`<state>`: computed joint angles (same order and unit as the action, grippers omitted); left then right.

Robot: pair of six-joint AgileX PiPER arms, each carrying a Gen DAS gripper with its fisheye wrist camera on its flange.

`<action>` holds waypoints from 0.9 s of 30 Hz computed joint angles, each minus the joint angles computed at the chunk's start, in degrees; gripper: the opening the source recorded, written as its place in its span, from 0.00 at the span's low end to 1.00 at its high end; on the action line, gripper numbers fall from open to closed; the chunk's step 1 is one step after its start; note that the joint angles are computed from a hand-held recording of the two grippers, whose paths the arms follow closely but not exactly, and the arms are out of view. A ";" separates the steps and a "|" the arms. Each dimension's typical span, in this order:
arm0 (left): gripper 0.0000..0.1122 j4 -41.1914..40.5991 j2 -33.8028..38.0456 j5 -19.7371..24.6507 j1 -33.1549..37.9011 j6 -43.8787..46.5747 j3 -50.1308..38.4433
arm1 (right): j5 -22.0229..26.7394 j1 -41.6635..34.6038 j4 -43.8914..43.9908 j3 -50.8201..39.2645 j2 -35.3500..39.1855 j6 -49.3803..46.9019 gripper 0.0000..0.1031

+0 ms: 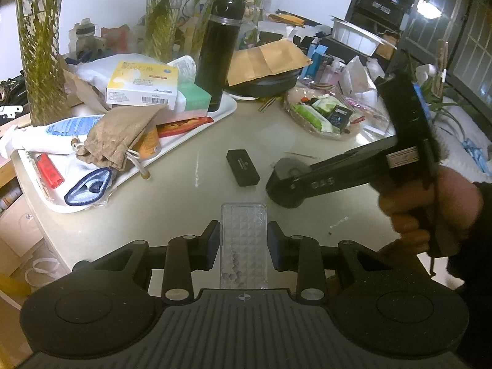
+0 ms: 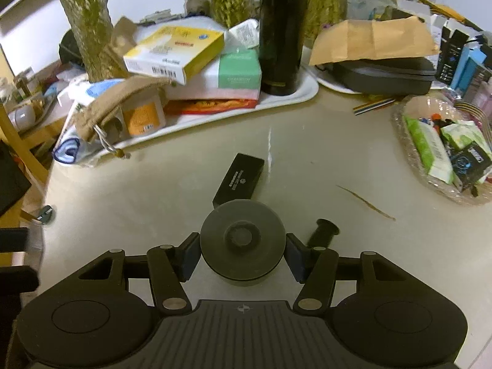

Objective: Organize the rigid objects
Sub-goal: 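Lower the black tape roll and clear piece into the box, opening both grippers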

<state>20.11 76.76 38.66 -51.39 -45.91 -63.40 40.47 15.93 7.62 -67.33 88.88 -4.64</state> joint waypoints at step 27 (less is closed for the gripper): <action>0.29 -4.50 3.12 9.01 -7.98 7.55 -9.58 | 13.75 -11.47 9.25 6.65 -26.62 -8.88 0.59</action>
<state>15.61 79.88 47.67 -59.36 -38.36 -72.98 54.23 4.46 16.86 -60.68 62.26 -13.53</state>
